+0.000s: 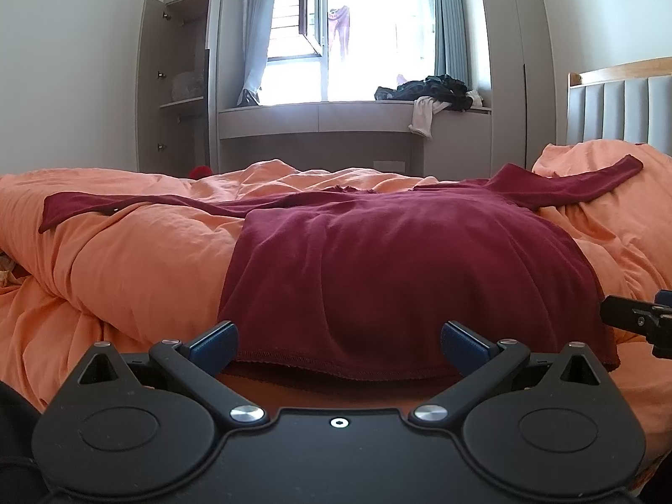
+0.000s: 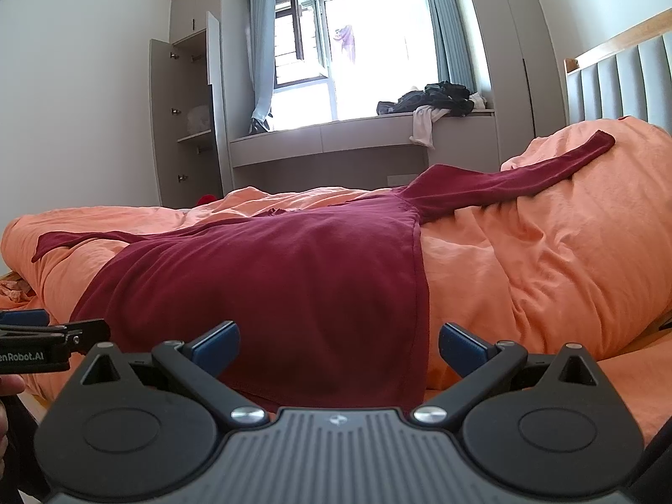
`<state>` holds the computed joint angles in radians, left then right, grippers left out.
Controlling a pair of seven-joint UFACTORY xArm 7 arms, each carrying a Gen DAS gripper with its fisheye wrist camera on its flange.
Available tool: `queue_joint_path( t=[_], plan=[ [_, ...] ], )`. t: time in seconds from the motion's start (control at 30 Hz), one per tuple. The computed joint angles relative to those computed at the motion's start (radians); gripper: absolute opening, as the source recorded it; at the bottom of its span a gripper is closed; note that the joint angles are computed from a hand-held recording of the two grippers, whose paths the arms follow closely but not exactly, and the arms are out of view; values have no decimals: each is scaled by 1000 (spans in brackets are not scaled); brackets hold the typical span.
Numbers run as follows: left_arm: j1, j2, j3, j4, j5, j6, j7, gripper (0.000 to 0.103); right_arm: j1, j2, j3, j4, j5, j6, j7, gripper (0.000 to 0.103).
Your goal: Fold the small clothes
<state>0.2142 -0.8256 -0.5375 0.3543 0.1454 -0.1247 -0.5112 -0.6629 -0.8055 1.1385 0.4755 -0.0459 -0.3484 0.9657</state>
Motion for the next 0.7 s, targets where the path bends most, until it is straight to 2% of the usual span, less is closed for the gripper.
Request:
queue_joint_path(
  t=[0.57, 0.7],
  plan=[
    [2, 4, -2, 8, 8, 12, -13, 103, -3, 10, 3, 2, 0, -3, 0, 103],
    [-8, 21, 17, 21, 8, 19, -9, 103, 31, 97, -37, 6, -1, -25, -6, 103]
  ],
)
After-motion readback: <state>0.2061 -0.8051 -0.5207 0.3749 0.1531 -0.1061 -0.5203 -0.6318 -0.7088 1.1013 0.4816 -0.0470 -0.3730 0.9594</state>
